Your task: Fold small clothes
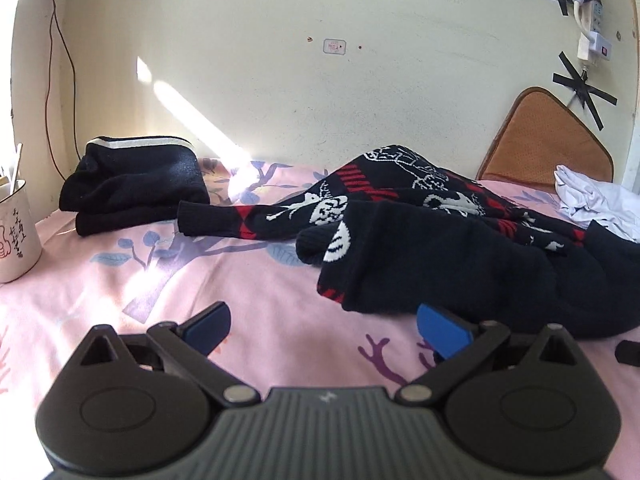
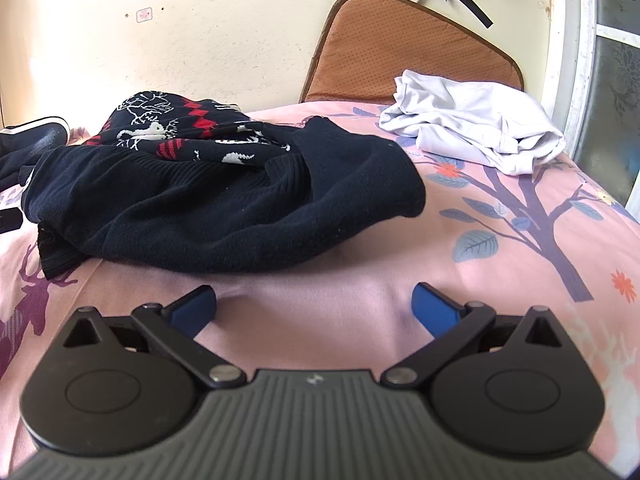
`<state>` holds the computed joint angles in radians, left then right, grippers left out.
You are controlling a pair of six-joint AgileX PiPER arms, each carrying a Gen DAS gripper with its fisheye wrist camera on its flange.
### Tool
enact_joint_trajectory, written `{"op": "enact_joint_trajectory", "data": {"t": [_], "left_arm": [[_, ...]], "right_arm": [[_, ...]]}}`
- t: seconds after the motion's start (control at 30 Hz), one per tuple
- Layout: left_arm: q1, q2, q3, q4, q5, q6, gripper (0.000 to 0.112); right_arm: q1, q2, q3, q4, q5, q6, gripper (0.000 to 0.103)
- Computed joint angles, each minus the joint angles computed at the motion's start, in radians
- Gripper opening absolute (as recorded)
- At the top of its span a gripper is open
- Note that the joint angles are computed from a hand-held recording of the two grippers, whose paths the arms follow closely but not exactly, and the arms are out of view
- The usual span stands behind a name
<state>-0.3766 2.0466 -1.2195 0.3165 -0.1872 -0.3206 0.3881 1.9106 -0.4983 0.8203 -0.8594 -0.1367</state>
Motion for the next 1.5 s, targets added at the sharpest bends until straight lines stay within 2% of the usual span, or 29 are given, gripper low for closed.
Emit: {"op": "enact_joint_trajectory", "data": {"t": [0.07,0.3,0.57,0.7,0.9,0.97,1.03,1.1,1.23,1.33,1.4,1.5], "left_arm": [[0.006,0.002,-0.001,0.078,-0.002,-0.078,0.103],[0.017,-0.016,0.036,0.028,-0.052,-0.050,0.103],[0.015,-0.019,0.034,-0.025,-0.040,0.002,0.103],[0.017,-0.023,0.046,0.027,-0.059,-0.034,0.103],[0.017,-0.030,0.059,0.005,-0.077,-0.014,0.103],[0.022,-0.030,0.059,0.029,-0.079,-0.047,0.103],[0.027,-0.028,0.056,0.063,-0.082,-0.088,0.103],[0.030,-0.027,0.054,0.077,-0.084,-0.106,0.103],[0.033,-0.028,0.057,0.072,-0.092,-0.108,0.103],[0.035,-0.028,0.060,0.066,-0.101,-0.110,0.103],[0.038,-0.029,0.064,0.063,-0.112,-0.113,0.103],[0.040,-0.029,0.071,0.055,-0.129,-0.108,0.103]], "right_arm": [[0.002,0.000,0.000,0.005,-0.001,0.001,0.103],[0.010,-0.001,-0.003,0.031,-0.003,-0.004,0.103],[0.015,0.002,-0.006,0.041,-0.005,-0.008,0.103],[0.025,0.002,-0.004,0.058,-0.007,-0.014,0.103],[0.010,-0.039,0.076,-0.092,-0.008,0.028,0.103],[0.014,-0.067,0.117,-0.177,-0.017,0.038,0.089],[-0.004,-0.120,0.135,-0.264,0.021,0.031,0.057],[-0.022,-0.181,0.139,-0.342,0.041,0.047,0.046],[-0.042,-0.234,0.065,-0.374,0.049,0.010,0.044],[-0.094,-0.213,-0.063,-0.430,0.141,-0.004,0.045],[-0.129,-0.172,-0.180,-0.509,0.245,0.022,0.047],[-0.143,-0.078,-0.377,-0.525,0.403,-0.014,0.047]]}}
